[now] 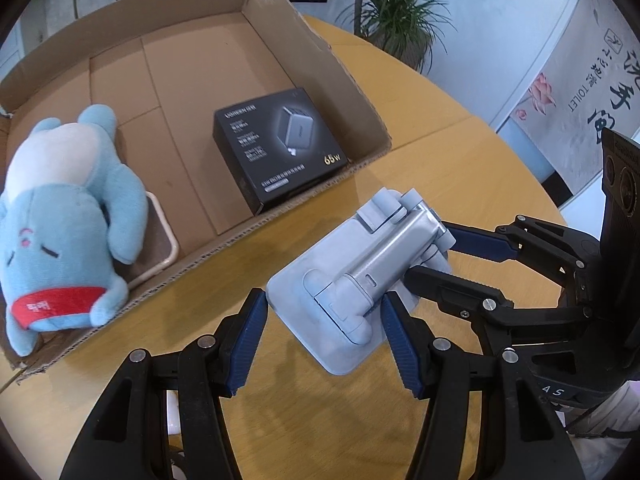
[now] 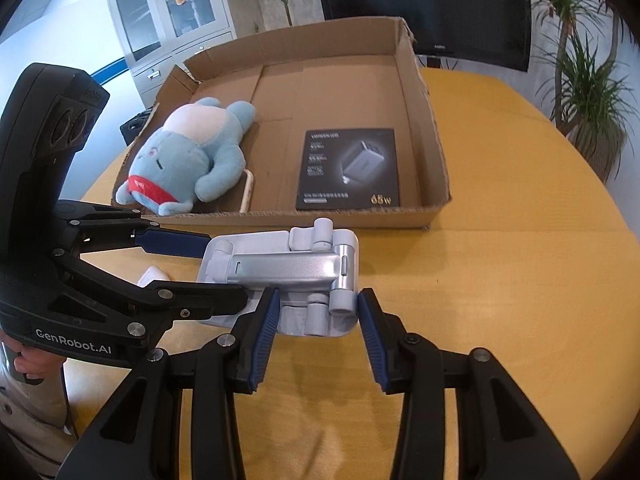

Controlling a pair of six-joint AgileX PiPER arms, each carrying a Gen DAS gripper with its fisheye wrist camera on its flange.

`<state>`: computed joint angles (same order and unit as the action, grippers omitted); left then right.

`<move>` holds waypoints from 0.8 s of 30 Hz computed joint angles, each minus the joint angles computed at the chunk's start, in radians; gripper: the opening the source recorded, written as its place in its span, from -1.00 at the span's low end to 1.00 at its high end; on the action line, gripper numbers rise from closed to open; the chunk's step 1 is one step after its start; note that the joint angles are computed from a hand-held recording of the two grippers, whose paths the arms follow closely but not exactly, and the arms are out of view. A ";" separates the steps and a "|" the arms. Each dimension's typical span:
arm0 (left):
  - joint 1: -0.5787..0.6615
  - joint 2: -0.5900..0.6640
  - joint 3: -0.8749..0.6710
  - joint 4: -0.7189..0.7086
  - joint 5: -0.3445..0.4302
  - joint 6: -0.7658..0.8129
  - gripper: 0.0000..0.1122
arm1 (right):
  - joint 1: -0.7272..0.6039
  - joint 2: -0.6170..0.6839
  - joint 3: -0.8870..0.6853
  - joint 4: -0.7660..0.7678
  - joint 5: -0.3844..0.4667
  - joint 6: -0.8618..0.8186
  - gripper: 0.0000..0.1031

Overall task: Organize objects
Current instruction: 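Carry the phone stand with the left gripper over the cardboard box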

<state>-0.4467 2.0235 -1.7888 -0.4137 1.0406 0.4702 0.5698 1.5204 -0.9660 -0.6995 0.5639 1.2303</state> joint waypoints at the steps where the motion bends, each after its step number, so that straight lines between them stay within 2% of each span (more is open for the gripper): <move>1: 0.003 -0.015 0.027 -0.005 -0.014 0.005 0.03 | 0.000 0.003 -0.010 0.002 0.004 -0.010 -0.26; 6: 0.020 -0.030 0.017 -0.015 -0.019 -0.003 0.03 | 0.017 0.029 -0.074 -0.017 0.049 -0.017 -0.26; 24: 0.107 -0.014 -0.038 -0.082 -0.015 0.020 0.03 | 0.026 0.129 -0.266 -0.005 0.110 -0.146 -0.26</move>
